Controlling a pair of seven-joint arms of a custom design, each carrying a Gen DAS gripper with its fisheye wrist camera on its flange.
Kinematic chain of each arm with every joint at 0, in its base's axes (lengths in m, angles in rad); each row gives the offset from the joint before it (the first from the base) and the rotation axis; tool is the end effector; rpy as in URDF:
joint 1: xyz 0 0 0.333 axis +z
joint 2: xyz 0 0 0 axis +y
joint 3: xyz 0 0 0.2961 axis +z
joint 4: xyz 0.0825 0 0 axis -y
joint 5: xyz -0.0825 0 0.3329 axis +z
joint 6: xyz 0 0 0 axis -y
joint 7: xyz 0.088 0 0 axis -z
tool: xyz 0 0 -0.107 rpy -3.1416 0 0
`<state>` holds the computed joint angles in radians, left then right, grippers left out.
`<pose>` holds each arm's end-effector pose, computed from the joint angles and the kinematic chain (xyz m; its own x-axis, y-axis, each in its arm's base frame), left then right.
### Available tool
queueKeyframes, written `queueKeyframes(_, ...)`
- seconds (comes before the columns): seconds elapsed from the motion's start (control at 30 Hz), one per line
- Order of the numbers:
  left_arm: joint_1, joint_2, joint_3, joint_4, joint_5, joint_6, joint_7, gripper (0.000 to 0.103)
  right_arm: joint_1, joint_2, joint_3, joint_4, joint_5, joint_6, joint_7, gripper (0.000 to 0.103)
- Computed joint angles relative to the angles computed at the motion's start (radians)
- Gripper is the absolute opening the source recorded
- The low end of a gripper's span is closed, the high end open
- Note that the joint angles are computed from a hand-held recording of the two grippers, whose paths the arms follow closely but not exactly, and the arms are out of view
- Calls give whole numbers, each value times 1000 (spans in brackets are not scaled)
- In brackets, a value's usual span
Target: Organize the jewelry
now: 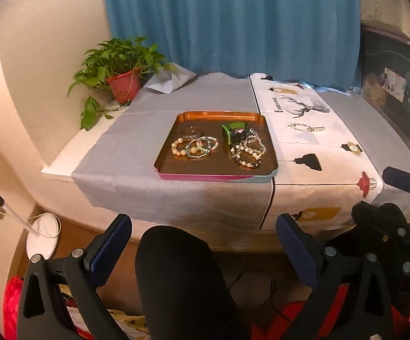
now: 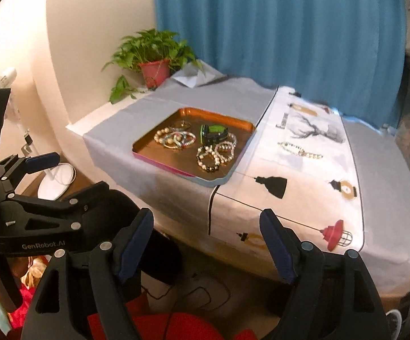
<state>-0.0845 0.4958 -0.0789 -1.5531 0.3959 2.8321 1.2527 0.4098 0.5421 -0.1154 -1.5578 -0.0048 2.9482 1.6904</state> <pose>0.6724 -0.1196 0.4586 -0.1104 -0.9900 -0.0877 -0.6821 0.1397 -0.7178 0.6554 0.2178 0.4443 0.2323 -0.9723 -0.0265 -0.6447 -0.1335 -0.7527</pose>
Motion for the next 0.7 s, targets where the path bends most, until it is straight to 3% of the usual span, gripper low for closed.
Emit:
queueKeyframes(0.33, -24, -46, 21, -53, 55, 34, -44, 101, 14, -76, -14, -111, 8, 85, 4, 78)
queueKeyframes(0.7, -30, 4, 6, 21, 50, -31, -18, 101, -34, -47, 25, -77, 57, 51, -37, 78)
